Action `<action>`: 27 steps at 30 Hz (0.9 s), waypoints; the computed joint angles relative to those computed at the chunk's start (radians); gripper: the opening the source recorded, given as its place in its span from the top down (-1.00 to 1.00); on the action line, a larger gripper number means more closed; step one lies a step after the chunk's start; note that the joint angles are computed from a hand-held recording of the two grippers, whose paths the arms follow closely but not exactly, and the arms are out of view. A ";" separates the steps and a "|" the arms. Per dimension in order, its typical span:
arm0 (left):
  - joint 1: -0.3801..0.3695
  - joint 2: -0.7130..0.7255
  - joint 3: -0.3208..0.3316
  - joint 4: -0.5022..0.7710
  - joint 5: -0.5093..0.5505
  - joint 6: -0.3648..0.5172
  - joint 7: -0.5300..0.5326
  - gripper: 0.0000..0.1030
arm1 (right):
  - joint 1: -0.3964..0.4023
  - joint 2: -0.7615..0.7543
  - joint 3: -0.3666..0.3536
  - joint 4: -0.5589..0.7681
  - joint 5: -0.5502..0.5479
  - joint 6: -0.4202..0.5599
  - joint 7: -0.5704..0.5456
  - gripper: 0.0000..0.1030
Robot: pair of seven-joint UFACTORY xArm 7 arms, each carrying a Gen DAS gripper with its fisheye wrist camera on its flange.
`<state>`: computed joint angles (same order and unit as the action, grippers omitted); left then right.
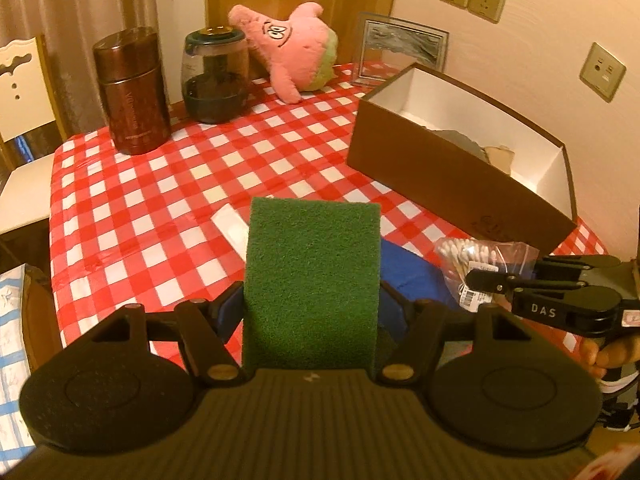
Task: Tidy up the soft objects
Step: 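Carry the green sponge and swab bag over the brown box with both grippers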
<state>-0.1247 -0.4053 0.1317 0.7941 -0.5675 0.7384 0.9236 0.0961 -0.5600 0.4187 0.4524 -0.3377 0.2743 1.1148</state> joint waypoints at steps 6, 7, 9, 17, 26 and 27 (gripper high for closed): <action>-0.021 -0.021 -0.005 -0.001 -0.016 0.008 0.013 -0.32 | 0.025 -0.100 -0.008 -0.019 0.024 0.045 0.012 0.63; -0.025 -0.024 -0.005 -0.001 -0.018 0.009 0.015 -0.32 | 0.029 -0.122 -0.011 -0.024 0.029 0.055 0.013 0.63; -0.034 -0.025 -0.009 0.006 -0.021 0.014 0.019 -0.32 | 0.034 -0.165 -0.016 -0.029 0.038 0.084 0.010 0.63; -0.089 -0.019 -0.030 0.034 -0.062 0.005 0.041 -0.32 | 0.031 -0.316 -0.042 -0.041 0.066 0.195 -0.013 0.63; -0.157 0.058 -0.082 0.122 -0.112 -0.043 0.057 -0.32 | -0.033 -0.437 -0.084 -0.045 0.065 0.259 -0.076 0.63; -0.165 0.071 -0.090 0.135 -0.118 -0.052 0.061 -0.32 | -0.045 -0.442 -0.091 -0.044 0.062 0.261 -0.088 0.63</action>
